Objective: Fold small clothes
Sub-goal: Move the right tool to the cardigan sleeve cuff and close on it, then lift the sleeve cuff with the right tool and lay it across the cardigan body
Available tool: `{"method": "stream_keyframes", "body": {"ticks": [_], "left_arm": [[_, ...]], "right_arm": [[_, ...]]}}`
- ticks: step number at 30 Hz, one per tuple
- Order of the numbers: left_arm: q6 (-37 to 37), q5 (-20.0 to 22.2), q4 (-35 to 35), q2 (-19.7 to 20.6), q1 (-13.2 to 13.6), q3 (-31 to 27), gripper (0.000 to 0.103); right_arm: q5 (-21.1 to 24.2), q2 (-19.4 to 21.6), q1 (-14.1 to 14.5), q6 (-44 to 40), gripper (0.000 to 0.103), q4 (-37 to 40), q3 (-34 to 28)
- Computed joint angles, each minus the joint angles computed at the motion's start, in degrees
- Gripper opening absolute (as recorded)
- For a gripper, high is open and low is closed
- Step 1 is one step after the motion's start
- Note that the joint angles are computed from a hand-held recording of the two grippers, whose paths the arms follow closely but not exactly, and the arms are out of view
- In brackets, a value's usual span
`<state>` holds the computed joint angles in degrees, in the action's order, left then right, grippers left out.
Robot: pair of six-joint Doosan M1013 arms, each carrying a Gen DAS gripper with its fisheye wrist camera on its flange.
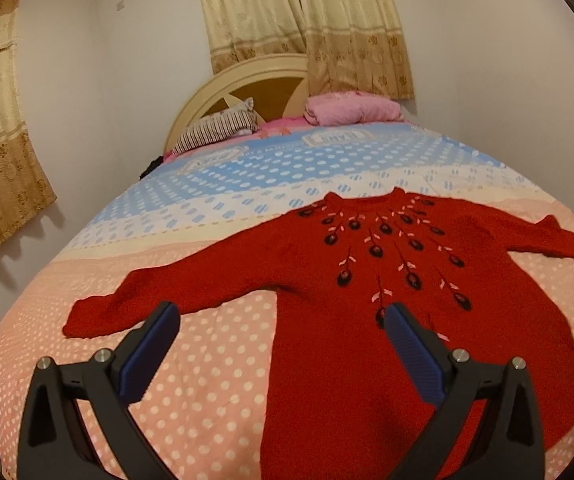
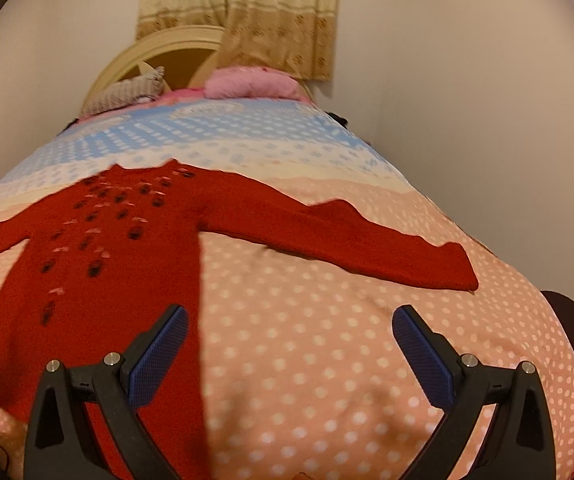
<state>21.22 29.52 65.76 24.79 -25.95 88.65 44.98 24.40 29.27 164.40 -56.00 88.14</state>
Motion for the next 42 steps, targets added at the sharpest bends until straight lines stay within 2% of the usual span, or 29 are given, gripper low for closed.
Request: {"method": "stream_keyframes", "body": {"ticks": [8,18,22,27,29,31,33,34,37,42], "left_arm": [[5.7,2.6,-4.4,5.1,1.0,-5.8,0.103],[10.8,4.5,-9.4,8.8,2.4,-10.5,0.103],[11.3,5.6,-10.7,10.1,3.2,-12.0,0.103],[12.4,6.4,-13.2,11.0,4.0,-12.9,0.103],[12.6,6.7,-13.3,11.1,4.1,-13.0,0.103],[12.4,6.5,-13.4,11.1,4.3,-12.9,0.103],[11.9,6.3,-13.2,11.0,4.5,-12.8,0.103],[11.8,6.2,-13.4,11.1,4.7,-12.8,0.103],[11.0,6.0,-13.3,10.9,5.2,-12.6,0.103],[9.4,5.5,-13.2,10.5,6.0,-11.9,0.103]], "right_arm": [[0.1,0.7,-5.9,-1.5,0.102,5.3,-0.5],[2.4,0.3,-13.4,1.3,0.1,10.1,-0.3],[1.8,0.5,-16.2,0.8,0.087,14.6,0.0],[-0.1,1.1,-18.6,-0.1,0.076,20.1,0.4],[-1.5,1.3,-19.5,-1.1,0.059,23.1,0.6],[-5.2,1.0,-20.3,-2.2,0.051,26.1,1.7],[-7.2,0.4,-20.5,-2.1,0.036,26.2,2.6],[-8.7,0.0,-20.7,-2.7,0.022,27.2,3.1],[-11.9,-1.4,-20.9,-2.2,0.017,28.4,4.6],[-11.9,-3.6,-19.2,5.9,0.016,18.8,5.0]]}}
